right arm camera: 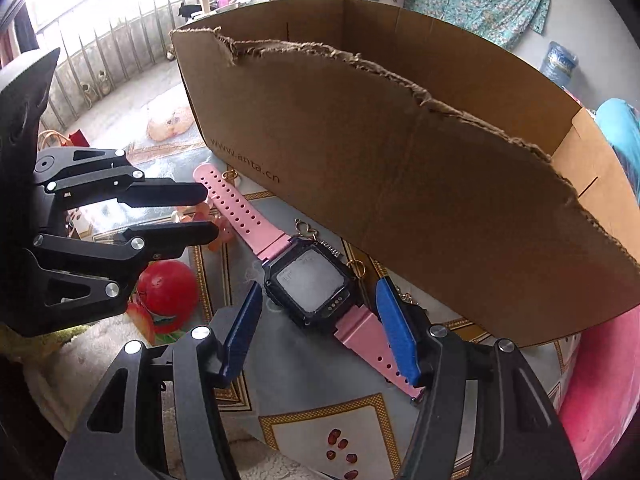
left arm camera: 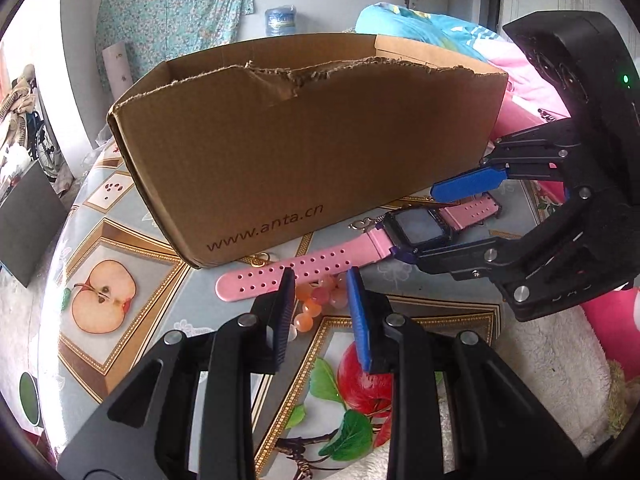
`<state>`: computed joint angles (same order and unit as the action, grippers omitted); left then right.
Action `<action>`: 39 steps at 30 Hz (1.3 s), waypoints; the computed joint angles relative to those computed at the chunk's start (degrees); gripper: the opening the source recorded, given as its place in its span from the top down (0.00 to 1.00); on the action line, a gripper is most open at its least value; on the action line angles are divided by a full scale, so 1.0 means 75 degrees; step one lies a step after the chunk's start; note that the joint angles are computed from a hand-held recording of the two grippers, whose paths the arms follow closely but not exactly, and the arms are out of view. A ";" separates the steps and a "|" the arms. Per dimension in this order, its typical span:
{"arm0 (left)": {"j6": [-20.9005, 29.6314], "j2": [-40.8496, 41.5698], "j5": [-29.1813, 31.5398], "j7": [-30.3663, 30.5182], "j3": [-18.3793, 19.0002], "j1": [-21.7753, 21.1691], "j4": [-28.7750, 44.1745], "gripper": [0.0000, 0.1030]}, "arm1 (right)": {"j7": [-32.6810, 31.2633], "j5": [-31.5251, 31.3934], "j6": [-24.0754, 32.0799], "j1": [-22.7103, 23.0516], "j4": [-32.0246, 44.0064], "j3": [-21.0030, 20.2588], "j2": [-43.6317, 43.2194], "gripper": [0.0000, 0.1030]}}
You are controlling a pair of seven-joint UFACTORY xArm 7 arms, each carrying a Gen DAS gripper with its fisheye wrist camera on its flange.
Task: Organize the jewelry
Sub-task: 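Move the right tool to the pink smartwatch and close on its strap, then lift the smartwatch off the table with the right tool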
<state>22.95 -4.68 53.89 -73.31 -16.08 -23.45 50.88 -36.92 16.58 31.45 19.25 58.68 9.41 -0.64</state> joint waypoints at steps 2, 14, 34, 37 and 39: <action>0.0017 0.0003 0.0021 -0.0033 -0.0009 -0.0005 0.0003 0.75 | -0.0060 -0.0091 -0.0048 0.0007 0.0025 0.0014 0.0059 0.44; 0.0054 -0.0084 0.0228 -0.0243 -0.0046 -0.0014 -0.0047 0.75 | 0.0125 0.0403 0.1574 -0.0196 0.1501 0.0039 0.0823 0.51; 0.1715 0.0594 0.1664 0.0071 -0.0135 -0.0898 0.0773 0.75 | 0.0496 0.2314 0.4690 -0.1298 0.3641 0.0023 0.2299 0.51; 0.1925 0.0907 0.1771 0.0332 -0.0064 -0.1079 0.1122 0.75 | 0.0458 0.2430 0.4787 -0.1382 0.3710 0.0028 0.2381 0.51; 0.1979 0.1024 0.1776 0.0417 -0.0005 -0.1204 0.1219 0.75 | 0.0363 0.2519 0.4896 -0.1444 0.3778 0.0044 0.2432 0.51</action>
<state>37.80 3.00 67.21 -70.18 -16.12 -32.48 60.02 -34.20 35.48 68.17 8.42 87.02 9.74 17.60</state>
